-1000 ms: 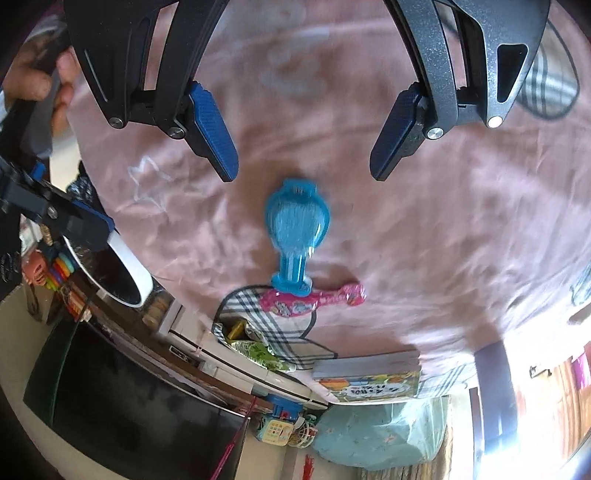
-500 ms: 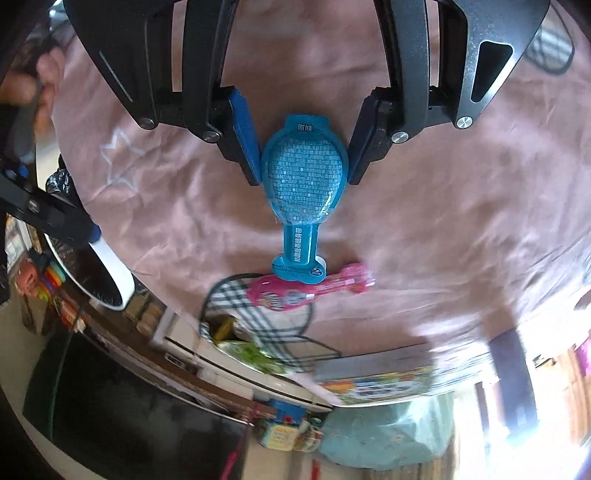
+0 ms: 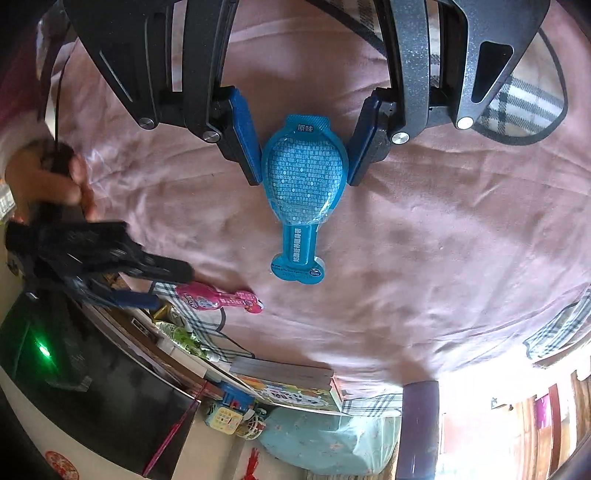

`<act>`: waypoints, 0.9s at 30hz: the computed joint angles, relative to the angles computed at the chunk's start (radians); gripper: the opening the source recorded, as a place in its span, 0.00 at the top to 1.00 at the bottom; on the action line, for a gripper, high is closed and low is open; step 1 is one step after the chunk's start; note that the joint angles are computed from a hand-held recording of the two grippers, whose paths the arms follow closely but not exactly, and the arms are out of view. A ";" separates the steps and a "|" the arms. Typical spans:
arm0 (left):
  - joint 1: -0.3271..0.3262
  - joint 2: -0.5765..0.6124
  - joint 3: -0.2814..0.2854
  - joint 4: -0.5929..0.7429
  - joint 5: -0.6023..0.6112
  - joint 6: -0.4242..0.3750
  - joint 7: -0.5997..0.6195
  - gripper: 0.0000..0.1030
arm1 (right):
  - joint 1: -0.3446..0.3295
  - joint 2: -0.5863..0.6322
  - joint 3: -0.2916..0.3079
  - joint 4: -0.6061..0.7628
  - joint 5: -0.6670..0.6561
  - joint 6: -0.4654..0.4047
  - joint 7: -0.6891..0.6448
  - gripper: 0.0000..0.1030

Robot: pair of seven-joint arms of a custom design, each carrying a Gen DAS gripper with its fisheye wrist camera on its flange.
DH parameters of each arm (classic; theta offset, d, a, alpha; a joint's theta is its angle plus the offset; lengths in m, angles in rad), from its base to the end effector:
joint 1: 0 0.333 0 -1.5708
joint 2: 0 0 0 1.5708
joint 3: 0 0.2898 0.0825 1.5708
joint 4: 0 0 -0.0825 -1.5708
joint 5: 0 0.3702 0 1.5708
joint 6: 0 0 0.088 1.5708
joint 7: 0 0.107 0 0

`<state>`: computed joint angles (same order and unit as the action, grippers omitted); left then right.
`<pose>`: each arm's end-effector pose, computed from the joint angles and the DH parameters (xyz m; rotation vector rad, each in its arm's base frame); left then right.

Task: Collect trash
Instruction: 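Grasp the blue candy bottle with the left tool while the right tool grasps the pink bottle, then carry the blue and pink candy bottles over the bin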

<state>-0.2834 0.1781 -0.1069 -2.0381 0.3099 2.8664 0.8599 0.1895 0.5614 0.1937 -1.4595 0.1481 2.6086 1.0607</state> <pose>0.5596 -0.2458 0.4137 -1.9749 1.8628 -0.8335 0.6841 0.2407 0.4126 -2.3431 1.0506 -0.4133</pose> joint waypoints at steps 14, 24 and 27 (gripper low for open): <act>-0.009 -0.005 0.007 -0.005 0.064 0.000 -0.063 0.56 | -0.001 -0.059 -0.033 -0.109 0.004 0.026 0.144 0.40; -0.025 0.002 -0.013 0.016 -0.003 -0.005 0.024 0.55 | -0.078 -0.417 0.007 -0.586 0.377 0.193 0.132 0.18; -0.022 -0.012 -0.010 0.003 0.003 -0.009 0.016 0.53 | -0.031 -0.413 -0.041 -0.580 0.251 0.211 0.099 0.15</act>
